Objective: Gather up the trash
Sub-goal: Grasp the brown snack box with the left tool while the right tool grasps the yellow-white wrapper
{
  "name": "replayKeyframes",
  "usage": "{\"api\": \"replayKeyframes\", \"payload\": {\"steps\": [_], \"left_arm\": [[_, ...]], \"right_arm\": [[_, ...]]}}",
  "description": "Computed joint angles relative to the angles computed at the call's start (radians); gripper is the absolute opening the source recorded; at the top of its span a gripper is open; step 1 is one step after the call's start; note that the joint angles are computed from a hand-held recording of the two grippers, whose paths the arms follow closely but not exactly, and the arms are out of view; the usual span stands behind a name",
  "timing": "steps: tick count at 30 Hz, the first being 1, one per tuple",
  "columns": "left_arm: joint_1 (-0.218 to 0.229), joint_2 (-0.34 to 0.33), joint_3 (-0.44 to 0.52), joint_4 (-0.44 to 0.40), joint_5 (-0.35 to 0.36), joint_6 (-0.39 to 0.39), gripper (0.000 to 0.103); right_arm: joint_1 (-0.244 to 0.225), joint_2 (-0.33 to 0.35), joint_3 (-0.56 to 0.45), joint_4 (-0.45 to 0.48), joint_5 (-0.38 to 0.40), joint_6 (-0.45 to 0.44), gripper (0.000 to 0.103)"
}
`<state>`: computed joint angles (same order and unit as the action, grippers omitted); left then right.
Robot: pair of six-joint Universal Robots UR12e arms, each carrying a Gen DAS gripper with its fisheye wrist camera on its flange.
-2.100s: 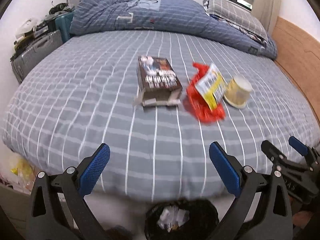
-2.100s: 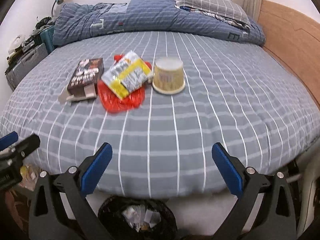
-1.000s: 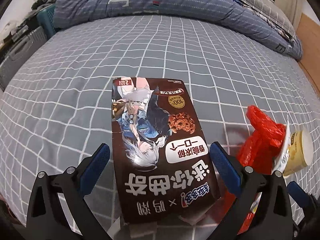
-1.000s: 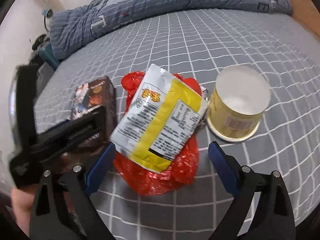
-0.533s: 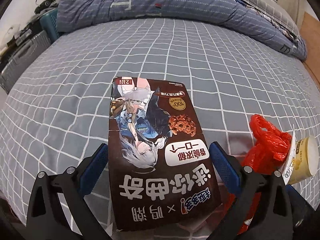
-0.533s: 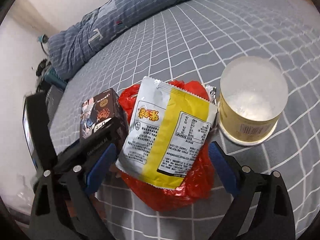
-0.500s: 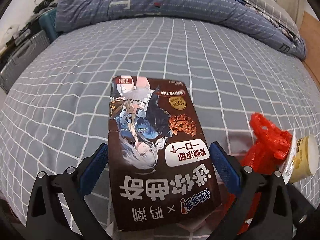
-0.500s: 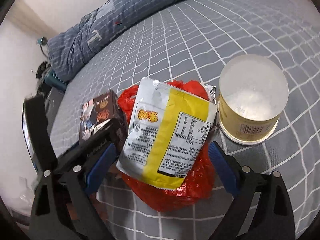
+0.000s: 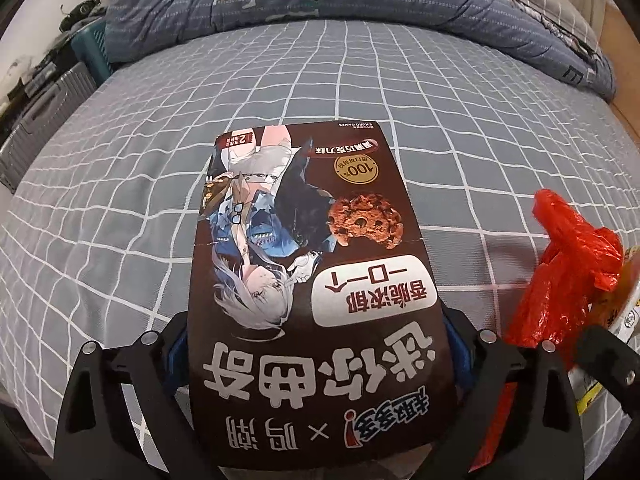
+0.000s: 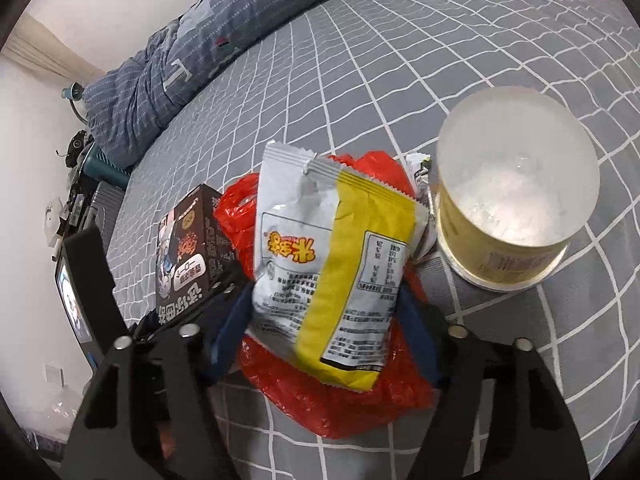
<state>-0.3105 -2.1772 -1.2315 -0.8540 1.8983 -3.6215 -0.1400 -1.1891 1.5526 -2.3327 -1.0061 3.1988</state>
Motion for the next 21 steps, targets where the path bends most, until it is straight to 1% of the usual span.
{"api": "replayKeyframes", "payload": {"steps": [2,6,8,11,16,18,21], "left_arm": [[-0.001,0.009,-0.012,0.006,-0.005,-0.001,0.092],[0.001,0.022,-0.026,0.022,-0.008,0.0,0.092],[0.0,0.034,-0.039,0.039,-0.009,0.0,0.092],[0.0,0.046,-0.051,0.068,-0.013,0.009,0.092],[-0.002,0.076,-0.088,0.102,-0.03,0.018,0.092],[-0.004,0.087,-0.104,0.111,-0.033,0.023,0.092],[-0.005,0.1,-0.121,0.111,-0.038,0.024,0.092]], "right_arm": [[-0.004,0.0,-0.002,0.018,0.013,-0.008,0.055],[-0.009,-0.011,0.003,0.016,-0.007,-0.014,0.054],[-0.006,-0.016,0.004,0.009,-0.025,-0.016,0.055],[-0.007,-0.024,0.009,0.012,-0.032,-0.028,0.055],[-0.016,-0.036,0.022,0.024,0.0,-0.076,0.055],[-0.018,-0.044,0.03,0.013,-0.011,-0.095,0.055],[-0.024,-0.055,0.04,0.016,0.001,-0.126,0.055]]}}
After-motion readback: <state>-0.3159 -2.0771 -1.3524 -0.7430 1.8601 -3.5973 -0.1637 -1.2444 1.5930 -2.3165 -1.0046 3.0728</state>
